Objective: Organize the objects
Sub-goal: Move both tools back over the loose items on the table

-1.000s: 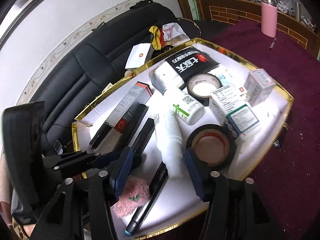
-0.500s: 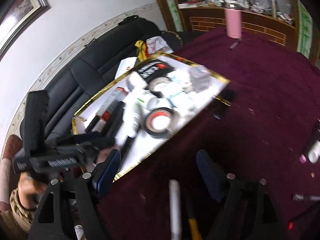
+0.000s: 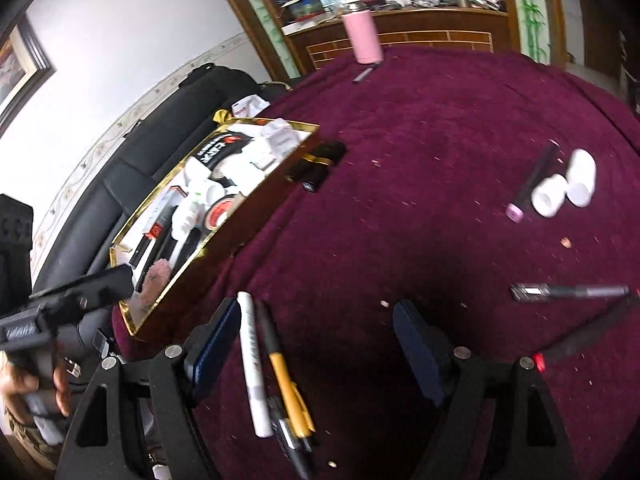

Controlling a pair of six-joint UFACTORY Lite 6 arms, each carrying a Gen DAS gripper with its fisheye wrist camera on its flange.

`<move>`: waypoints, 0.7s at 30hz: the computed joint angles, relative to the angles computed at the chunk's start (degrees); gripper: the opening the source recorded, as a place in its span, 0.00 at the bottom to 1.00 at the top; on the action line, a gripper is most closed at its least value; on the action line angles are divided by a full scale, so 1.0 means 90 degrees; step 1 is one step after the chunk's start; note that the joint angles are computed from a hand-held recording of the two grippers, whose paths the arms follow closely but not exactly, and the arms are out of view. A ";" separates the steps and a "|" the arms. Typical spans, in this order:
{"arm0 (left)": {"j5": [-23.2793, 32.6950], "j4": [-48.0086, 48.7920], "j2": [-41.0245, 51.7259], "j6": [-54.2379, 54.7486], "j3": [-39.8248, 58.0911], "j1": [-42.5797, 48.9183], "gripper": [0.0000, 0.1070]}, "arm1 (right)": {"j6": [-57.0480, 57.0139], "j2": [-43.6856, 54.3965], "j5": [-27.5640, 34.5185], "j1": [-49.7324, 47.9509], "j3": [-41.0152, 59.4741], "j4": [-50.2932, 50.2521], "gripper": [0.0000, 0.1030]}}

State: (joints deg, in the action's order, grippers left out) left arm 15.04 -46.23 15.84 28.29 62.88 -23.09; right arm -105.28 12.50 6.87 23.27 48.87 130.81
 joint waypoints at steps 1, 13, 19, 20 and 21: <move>0.0036 0.0080 0.0083 -0.0083 0.0072 -0.0162 0.70 | -0.0150 -0.0065 0.0044 -0.0057 -0.0104 0.0146 0.81; 0.0141 0.0725 0.1377 -0.0919 0.0894 -0.1012 0.53 | -0.1036 -0.0347 0.0462 -0.0442 -0.0619 0.1118 0.81; 0.0079 0.0910 0.1875 -0.1124 0.1104 -0.1107 0.50 | -0.1112 -0.0352 0.0624 -0.0540 -0.0702 0.1193 0.81; 0.0052 0.1090 0.1958 -0.1306 0.1172 -0.1136 0.50 | -0.1097 -0.0331 0.0650 -0.0560 -0.0698 0.1169 0.81; 0.0045 0.1223 0.2029 -0.1444 0.1238 -0.1149 0.50 | -0.1043 -0.0348 0.0660 -0.0575 -0.0710 0.1114 0.81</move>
State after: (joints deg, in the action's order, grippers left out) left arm 15.44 -35.23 34.10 15.29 74.02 -33.43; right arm -114.67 9.37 12.81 18.10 42.48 140.83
